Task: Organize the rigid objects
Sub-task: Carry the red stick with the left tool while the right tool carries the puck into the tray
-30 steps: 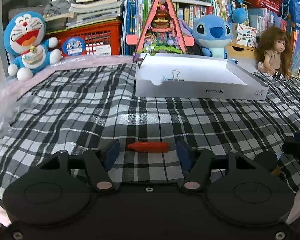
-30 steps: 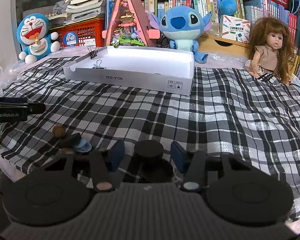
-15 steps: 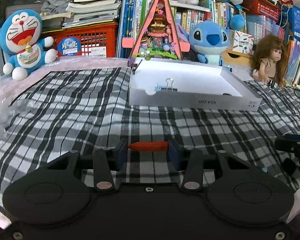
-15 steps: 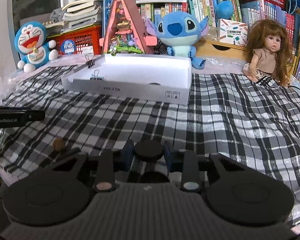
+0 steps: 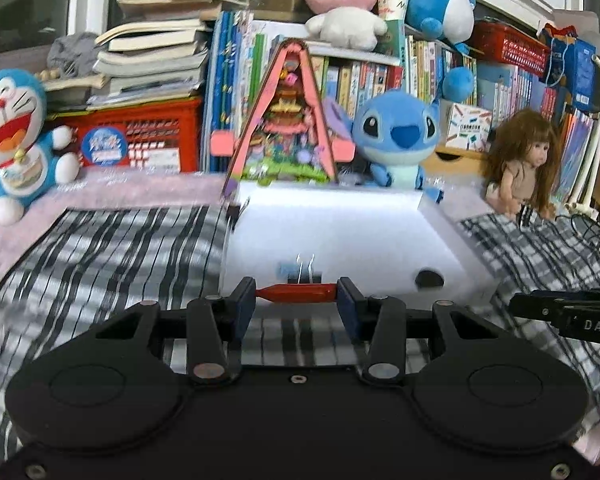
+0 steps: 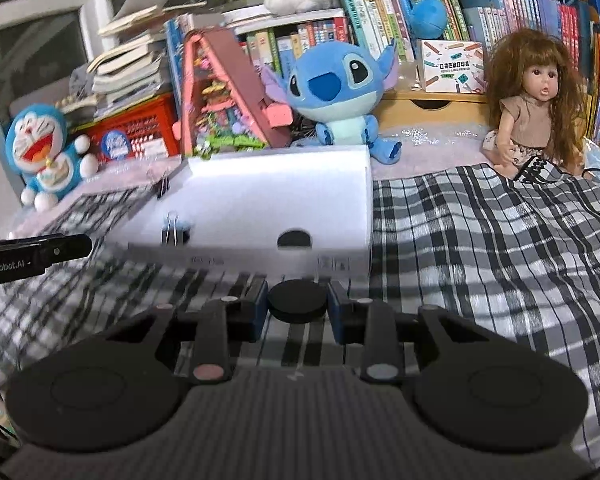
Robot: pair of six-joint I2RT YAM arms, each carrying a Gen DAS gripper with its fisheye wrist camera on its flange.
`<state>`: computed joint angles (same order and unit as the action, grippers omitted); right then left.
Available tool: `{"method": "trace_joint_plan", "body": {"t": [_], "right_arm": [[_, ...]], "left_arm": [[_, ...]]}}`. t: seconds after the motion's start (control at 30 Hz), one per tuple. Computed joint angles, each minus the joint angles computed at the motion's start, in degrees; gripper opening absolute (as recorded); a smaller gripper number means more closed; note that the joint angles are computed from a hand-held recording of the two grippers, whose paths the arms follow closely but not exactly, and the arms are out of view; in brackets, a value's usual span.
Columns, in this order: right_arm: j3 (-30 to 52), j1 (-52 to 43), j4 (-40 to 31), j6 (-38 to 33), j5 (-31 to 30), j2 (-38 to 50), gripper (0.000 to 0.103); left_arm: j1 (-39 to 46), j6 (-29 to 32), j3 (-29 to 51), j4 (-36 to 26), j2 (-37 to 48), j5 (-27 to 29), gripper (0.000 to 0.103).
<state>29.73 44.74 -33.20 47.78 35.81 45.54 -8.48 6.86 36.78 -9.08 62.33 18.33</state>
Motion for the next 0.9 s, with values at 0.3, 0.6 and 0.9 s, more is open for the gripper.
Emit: {"method": "trace_joint_plan", "body": {"t": [0.3, 0.6, 0.9], "right_arm": [[4.9, -19.7, 8.4, -9.5, -17.0, 6.7, 0.037], [11.2, -25.9, 13.9, -13.1, -21.5, 19.8, 0.037], [16.3, -29.1, 15.5, -14.7, -23.4, 31.2, 0.037]], "left_arm": [[-4.6, -4.0, 15.0, -3.8, 14.6, -1.8, 0.042], [-7.5, -7.9, 25.5, -3.8, 28.3, -5.1, 0.042], [-10.2, -8.2, 31.1, -1.6, 38.4, -9.6, 0.042]]}}
